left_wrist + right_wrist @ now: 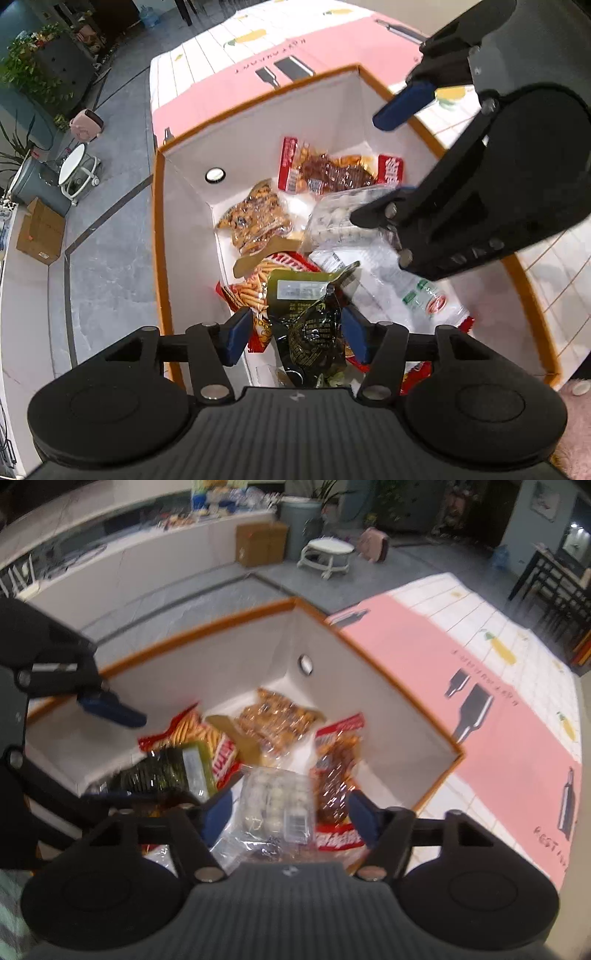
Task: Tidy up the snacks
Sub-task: 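Open both tools to drop the seaweed pack and egg tray into the box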
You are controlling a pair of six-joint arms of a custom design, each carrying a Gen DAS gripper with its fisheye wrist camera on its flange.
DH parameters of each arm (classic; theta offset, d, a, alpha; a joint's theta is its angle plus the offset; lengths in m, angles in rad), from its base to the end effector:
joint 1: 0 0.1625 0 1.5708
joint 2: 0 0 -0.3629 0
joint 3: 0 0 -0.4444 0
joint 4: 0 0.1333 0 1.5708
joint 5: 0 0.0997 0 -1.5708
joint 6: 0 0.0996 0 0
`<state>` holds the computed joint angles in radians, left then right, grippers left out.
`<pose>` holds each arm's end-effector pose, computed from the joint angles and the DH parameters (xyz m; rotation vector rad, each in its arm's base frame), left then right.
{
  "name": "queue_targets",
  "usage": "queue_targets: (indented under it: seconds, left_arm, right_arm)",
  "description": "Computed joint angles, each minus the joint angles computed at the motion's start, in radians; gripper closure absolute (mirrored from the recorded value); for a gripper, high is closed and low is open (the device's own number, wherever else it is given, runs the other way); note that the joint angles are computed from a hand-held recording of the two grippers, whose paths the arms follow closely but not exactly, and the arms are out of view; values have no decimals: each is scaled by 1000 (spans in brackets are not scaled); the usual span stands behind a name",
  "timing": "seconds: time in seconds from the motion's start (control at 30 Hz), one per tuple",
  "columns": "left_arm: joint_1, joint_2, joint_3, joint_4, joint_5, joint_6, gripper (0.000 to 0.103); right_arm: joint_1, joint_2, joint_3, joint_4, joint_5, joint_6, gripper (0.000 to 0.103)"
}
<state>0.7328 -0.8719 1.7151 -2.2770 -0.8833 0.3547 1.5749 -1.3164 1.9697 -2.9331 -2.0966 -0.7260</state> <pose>-0.3274 -0.5590 0.0186 1.4214 1.9873 -0.0465 0.0857 -0.5756 0.2431 0.6202 -2.2786 0.5904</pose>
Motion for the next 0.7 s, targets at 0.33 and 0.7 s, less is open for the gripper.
queue_targets:
  seconds: [0.33, 0.7]
  left_arm:
    - [-73, -107, 133, -262, 22, -68, 33]
    - [-213, -128, 258, -635, 192, -108, 32]
  right_arm:
    - [40, -122, 75, -121, 35, 58, 18]
    - [90, -316, 246, -320, 37, 129, 4]
